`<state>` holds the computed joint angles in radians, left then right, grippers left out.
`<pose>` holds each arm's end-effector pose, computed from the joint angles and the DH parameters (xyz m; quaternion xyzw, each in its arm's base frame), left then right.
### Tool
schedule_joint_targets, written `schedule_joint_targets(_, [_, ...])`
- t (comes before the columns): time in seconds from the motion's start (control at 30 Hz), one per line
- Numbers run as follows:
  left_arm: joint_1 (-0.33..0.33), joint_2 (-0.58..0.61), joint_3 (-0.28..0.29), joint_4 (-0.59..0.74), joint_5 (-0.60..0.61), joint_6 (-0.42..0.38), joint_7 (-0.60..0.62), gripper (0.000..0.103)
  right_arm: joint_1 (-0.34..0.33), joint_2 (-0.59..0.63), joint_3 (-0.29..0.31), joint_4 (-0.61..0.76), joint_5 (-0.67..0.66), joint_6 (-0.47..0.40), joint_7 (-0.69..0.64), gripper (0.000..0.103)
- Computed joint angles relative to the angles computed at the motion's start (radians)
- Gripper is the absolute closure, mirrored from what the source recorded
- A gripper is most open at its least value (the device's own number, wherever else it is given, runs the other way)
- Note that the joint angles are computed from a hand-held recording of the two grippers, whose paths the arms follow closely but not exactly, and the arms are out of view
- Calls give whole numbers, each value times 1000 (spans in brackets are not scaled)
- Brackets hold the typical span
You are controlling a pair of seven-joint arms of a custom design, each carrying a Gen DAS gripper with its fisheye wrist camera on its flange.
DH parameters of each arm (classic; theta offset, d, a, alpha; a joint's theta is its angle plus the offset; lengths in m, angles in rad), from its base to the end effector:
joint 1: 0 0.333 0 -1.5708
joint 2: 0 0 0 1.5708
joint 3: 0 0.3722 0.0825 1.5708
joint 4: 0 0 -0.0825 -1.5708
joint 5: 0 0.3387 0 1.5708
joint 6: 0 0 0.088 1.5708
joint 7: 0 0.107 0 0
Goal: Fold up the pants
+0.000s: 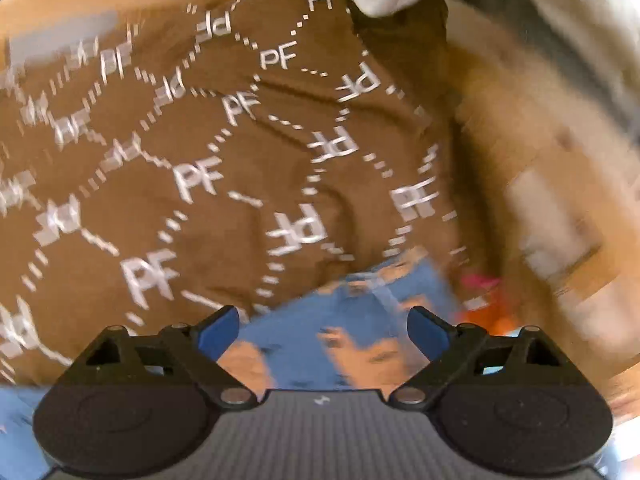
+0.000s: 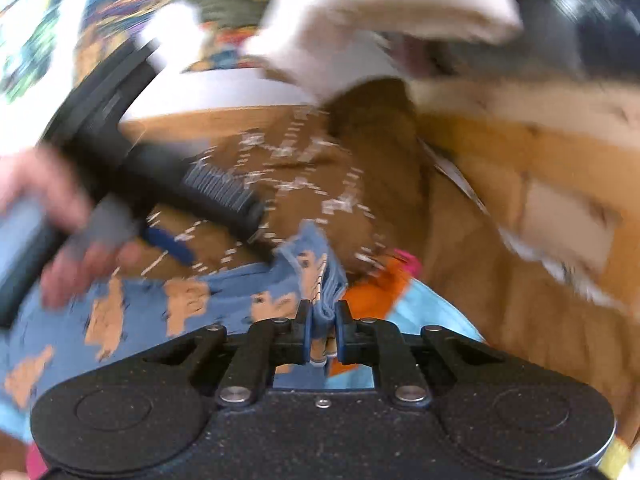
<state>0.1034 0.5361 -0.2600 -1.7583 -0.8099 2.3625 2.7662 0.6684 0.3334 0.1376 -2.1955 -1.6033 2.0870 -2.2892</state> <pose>0.6613 -0.0861 0.3615 0.3820 -0.8559 0.3423 0.0658 0.4105 0.3509 0.3225 -0.4667 0.7035 -0.4541 0.2848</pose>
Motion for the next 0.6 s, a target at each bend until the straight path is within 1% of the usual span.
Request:
schedule_joint_targets(0.03, [9, 14, 5, 40, 19, -85, -54, 9, 8, 10, 3, 13, 0, -10, -50, 91])
schedule_joint_targets(0.07, [14, 25, 8, 72, 32, -151, -96, 9, 16, 21, 4, 28, -1, -20, -102, 91])
schedule_joint_targets(0.1, [16, 27, 10, 86, 41, -196, -121, 9, 22, 32, 3, 43, -3, -24, -144, 91])
schedule_joint_targets(0.17, [2, 16, 16, 77, 59, -205, -133, 9, 32, 47, 1, 63, -2, -27, -213, 91])
schedule_joint_targets(0.2, [-12, 6, 20, 63, 72, -188, -136, 10, 36, 55, -1, 73, 1, -26, -245, 91])
schedule_joint_targets(0.23, [-25, -4, 24, 46, 82, -168, -136, 13, 39, 61, -3, 80, 1, -23, -271, 91])
schedule_joint_targets(0.27, [-37, -13, 27, 28, 93, -145, -135, 21, 43, 65, -5, 85, 3, -22, -291, 91])
schedule_joint_targets(0.3, [-44, -34, 27, -6, 97, -122, -131, 25, 46, 69, -7, 92, 7, -22, -310, 91])
schedule_joint_targets(0.33, [-56, -37, 32, -14, 106, -105, -144, 34, 48, 71, -9, 94, 8, -19, -323, 91])
schedule_joint_targets(0.37, [-65, -44, 35, -29, 112, -84, -159, 48, 52, 74, -11, 97, 9, -17, -331, 91])
schedule_joint_targets(0.4, [-77, -45, 42, -37, 125, -65, -182, 57, 53, 76, -13, 99, 9, -14, -337, 91])
schedule_joint_targets(0.43, [-81, -43, 41, -41, 126, -50, -194, 70, 54, 77, -15, 100, 10, -12, -343, 91])
schedule_joint_targets(0.47, [-79, -43, 38, -47, 122, -42, -201, 80, 56, 78, -16, 100, 11, -11, -351, 91])
schedule_joint_targets(0.53, [-63, -51, 30, -61, 105, -34, -194, 90, 59, 79, -17, 102, 12, -7, -358, 91])
schedule_joint_targets(0.6, [-36, -59, 23, -68, 80, -49, -167, 91, 67, 82, -18, 106, 2, -13, -364, 91])
